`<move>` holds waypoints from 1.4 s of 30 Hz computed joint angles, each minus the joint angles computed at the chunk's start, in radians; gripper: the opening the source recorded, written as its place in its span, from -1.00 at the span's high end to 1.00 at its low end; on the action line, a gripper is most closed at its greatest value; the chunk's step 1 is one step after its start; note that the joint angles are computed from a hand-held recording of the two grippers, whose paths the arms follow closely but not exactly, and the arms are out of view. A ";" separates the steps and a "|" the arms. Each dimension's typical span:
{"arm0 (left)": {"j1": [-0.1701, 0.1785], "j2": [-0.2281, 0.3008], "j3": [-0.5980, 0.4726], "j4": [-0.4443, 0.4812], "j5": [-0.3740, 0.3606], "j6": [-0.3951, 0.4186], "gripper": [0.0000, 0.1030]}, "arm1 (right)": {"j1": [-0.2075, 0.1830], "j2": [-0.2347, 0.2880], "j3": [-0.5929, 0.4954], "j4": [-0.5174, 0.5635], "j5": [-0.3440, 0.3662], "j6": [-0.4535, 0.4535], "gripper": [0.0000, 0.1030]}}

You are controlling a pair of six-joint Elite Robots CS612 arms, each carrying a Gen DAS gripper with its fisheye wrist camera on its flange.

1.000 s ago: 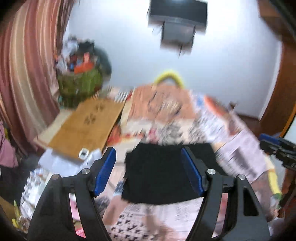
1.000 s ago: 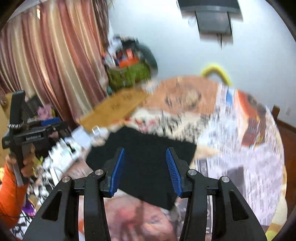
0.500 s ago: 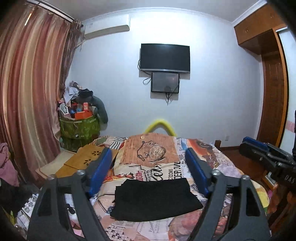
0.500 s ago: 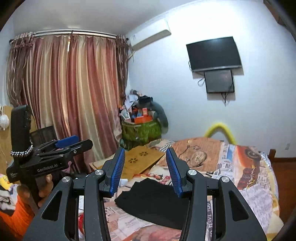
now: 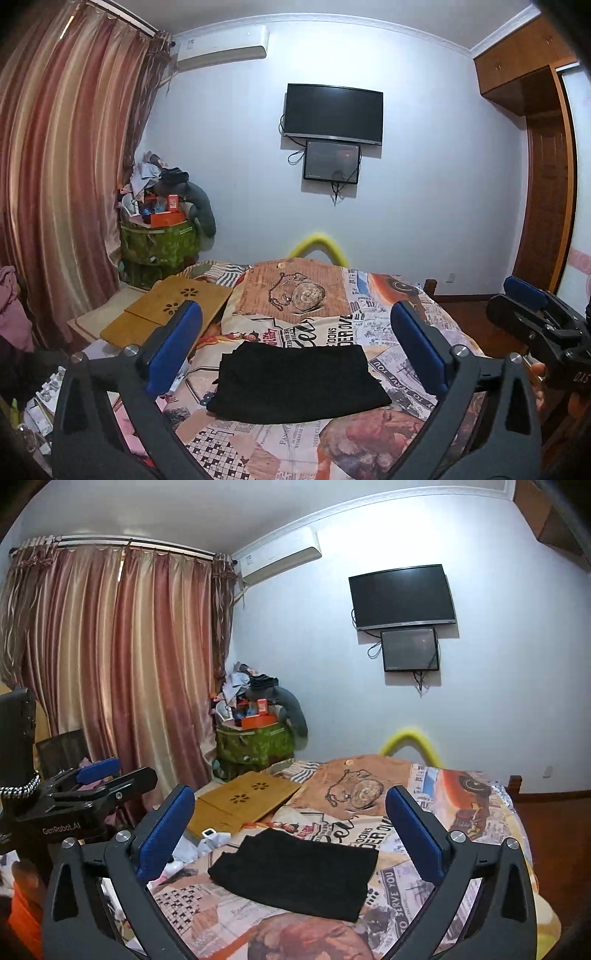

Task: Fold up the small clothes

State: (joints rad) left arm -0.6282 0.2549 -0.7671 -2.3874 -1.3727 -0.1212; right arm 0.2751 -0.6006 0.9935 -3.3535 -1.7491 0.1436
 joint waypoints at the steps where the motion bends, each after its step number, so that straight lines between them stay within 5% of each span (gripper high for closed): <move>1: -0.001 0.001 -0.002 -0.002 0.005 0.001 -0.99 | 0.001 0.000 0.002 -0.003 -0.002 0.001 -1.00; 42: -0.009 0.007 -0.012 0.004 -0.002 0.027 -1.00 | 0.005 -0.019 0.027 0.021 -0.036 0.030 -1.00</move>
State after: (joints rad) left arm -0.6367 0.2615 -0.7788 -2.3834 -1.3744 -0.0939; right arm 0.2798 -0.6197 1.0209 -3.3328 -1.7850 0.1738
